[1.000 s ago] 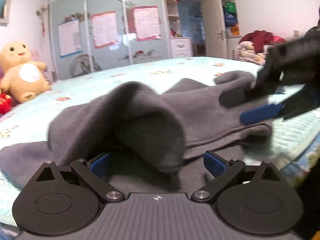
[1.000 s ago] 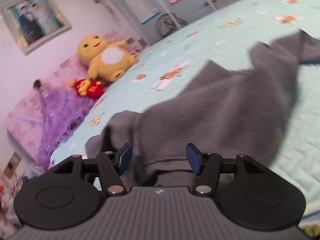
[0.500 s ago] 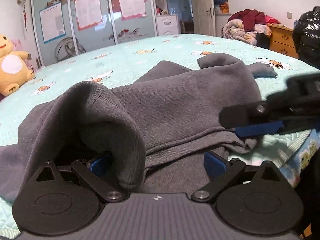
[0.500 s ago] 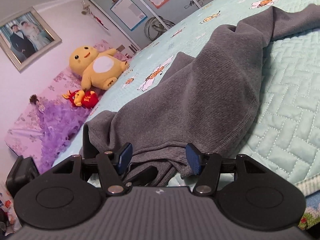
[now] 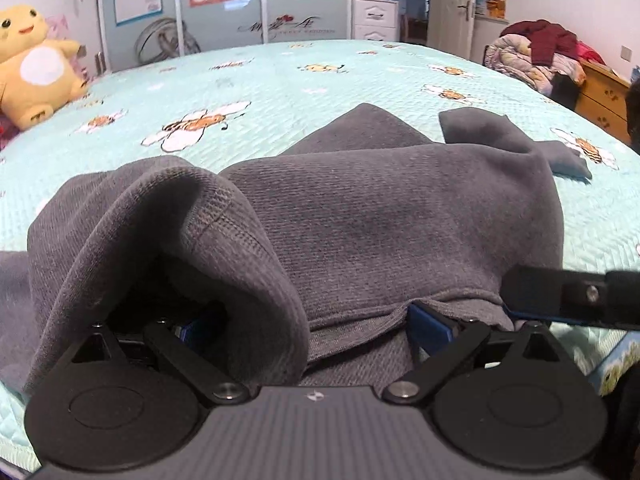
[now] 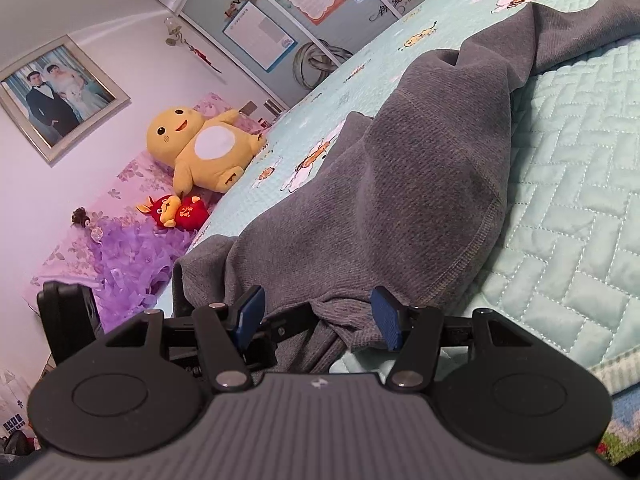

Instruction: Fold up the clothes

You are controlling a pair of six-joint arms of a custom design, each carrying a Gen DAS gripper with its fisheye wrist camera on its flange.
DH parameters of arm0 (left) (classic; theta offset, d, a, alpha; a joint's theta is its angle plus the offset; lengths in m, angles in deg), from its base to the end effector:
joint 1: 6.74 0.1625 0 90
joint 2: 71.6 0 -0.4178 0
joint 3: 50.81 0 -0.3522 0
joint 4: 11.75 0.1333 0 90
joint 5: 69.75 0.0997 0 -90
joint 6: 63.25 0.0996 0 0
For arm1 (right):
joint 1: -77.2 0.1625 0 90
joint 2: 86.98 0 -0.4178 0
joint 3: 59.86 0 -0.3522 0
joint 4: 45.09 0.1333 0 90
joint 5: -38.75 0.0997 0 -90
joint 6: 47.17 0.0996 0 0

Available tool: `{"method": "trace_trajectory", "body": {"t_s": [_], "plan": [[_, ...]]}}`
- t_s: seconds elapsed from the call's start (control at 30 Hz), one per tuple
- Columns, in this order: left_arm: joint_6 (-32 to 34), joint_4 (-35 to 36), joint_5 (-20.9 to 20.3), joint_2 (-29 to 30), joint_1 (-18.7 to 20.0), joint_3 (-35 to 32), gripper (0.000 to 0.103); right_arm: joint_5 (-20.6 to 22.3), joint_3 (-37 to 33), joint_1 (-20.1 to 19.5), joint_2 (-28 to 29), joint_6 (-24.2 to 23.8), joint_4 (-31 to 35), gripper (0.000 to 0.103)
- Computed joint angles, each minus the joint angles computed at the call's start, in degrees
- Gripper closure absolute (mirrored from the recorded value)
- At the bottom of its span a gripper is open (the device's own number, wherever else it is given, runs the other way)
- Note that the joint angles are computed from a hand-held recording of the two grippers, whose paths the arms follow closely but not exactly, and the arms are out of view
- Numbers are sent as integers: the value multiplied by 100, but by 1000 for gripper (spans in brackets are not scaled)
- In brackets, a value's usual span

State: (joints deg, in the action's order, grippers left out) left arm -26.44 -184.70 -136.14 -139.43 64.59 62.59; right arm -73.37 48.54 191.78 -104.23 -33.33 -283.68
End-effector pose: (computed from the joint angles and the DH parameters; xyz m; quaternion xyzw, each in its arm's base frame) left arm -0.0084 -0.5659 0.2859 0.3736 0.8512 -0.2792 0.2408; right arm 0.3048 -0.4361 -0.0314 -0.0112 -0.8655 0.5007 0.0037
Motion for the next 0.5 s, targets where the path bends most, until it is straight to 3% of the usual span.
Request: {"method": "trace_trajectory", "body": {"t_s": [0.13,0.5], "plan": [[-30,5,70,8,-54,4,6,50,-3,-19,25,32,-34,43],[-95,7,156,-41,-124,-19,41,35,-56,-5,77,82,-36,43]]}}
